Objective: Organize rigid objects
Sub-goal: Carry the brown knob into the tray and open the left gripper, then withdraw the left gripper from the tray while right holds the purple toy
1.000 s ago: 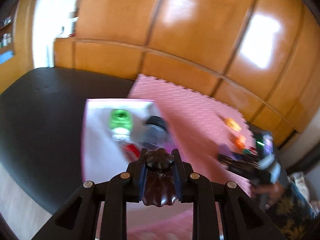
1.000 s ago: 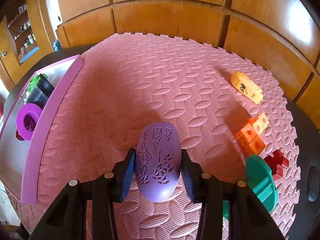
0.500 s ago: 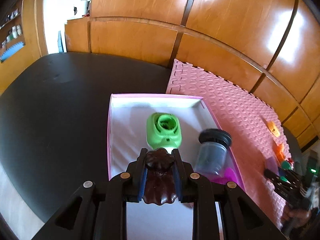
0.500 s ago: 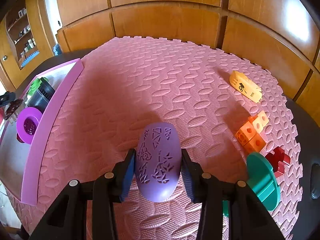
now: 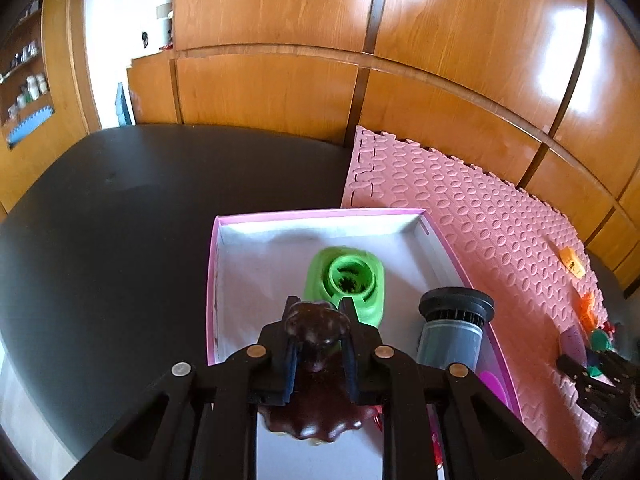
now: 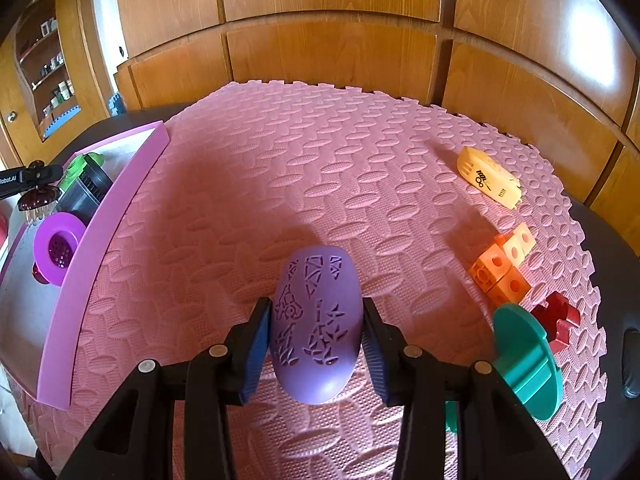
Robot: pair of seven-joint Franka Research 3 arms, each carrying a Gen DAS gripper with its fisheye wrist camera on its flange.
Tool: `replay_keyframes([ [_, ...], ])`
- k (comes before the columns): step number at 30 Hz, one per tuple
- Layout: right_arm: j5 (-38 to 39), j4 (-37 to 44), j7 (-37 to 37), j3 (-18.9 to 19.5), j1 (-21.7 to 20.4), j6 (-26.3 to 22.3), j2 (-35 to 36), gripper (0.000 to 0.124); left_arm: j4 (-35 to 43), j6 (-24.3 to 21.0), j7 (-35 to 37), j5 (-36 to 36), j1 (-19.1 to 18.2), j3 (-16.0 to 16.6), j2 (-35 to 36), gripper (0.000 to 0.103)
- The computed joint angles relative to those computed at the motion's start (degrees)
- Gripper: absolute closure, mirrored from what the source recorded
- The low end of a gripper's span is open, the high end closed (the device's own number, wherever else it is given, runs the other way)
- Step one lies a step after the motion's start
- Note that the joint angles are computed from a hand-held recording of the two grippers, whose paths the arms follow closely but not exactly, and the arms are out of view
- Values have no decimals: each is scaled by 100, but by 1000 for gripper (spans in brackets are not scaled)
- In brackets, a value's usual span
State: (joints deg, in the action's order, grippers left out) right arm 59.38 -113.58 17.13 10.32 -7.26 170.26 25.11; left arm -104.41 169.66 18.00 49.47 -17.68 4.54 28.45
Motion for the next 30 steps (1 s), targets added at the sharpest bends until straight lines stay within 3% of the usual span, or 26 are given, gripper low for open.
replay_keyframes([
  [3, -9, -2, 11, -1, -1, -1, 1, 81, -112, 76, -48, 15, -8, 13, -49, 83],
  [6, -10, -9, 27, 0, 2, 14, -1, 81, -224, 177, -125, 54, -40, 55, -119, 72],
  [8, -19, -13, 56, -2, 12, 34, -1, 81, -294, 269, -431, 321, -226, 271, -192, 64],
  [14, -5, -18, 75, 38, -2, 99, 6, 81, -425, 282, -884, 897, -320, 345, -412, 61],
  [18, 68, -21, 7, 98, -43, 148, 12, 81, -750, 185, -1897, 1757, -500, 516, -858, 62],
  [21, 133, -20, -61, 129, -68, 161, 13, 81, -1100, 480, -3068, 2783, -585, 638, -1263, 62],
  [25, 187, -10, -106, 124, -69, 140, 14, 81, -1546, 654, -3158, 2980, -421, 286, -1542, 68],
  [30, 213, -10, -117, 98, -44, 132, 7, 81, -1594, 480, -1504, 1371, 193, -640, -1204, 73],
])
